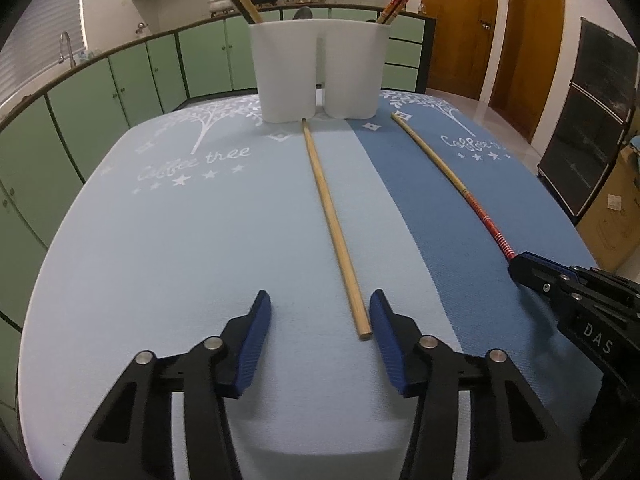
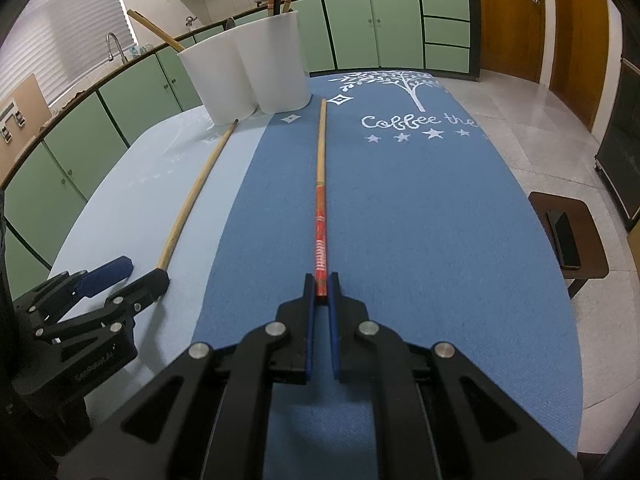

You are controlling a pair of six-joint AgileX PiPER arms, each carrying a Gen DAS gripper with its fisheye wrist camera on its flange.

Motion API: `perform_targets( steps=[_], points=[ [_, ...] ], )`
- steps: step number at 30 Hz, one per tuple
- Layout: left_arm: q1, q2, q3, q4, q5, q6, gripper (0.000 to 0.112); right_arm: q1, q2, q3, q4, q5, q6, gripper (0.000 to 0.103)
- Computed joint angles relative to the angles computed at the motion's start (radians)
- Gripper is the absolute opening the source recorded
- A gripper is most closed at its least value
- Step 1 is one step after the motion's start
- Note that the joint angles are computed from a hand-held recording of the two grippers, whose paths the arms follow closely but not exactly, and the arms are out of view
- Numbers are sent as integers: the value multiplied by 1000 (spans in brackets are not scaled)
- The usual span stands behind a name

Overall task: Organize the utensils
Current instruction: 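Close the left tool on the plain wooden chopstick while the right tool holds the red one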

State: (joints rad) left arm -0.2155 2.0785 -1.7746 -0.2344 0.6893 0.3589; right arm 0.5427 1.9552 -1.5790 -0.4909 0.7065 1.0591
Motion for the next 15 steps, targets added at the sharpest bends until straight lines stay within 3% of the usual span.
perform_targets(
  steps=[7, 13, 15],
  points=[
    [-7, 3, 0, 6, -7, -7, 41, 3, 6, -9, -8, 11, -2, 7],
    [-14, 2, 2, 10, -10, -14, 21, 6, 9, -11, -17, 17, 1, 6],
    [-13, 5, -3, 2, -5, -14, 8, 5, 9, -11, -17, 15, 1, 5]
  ],
)
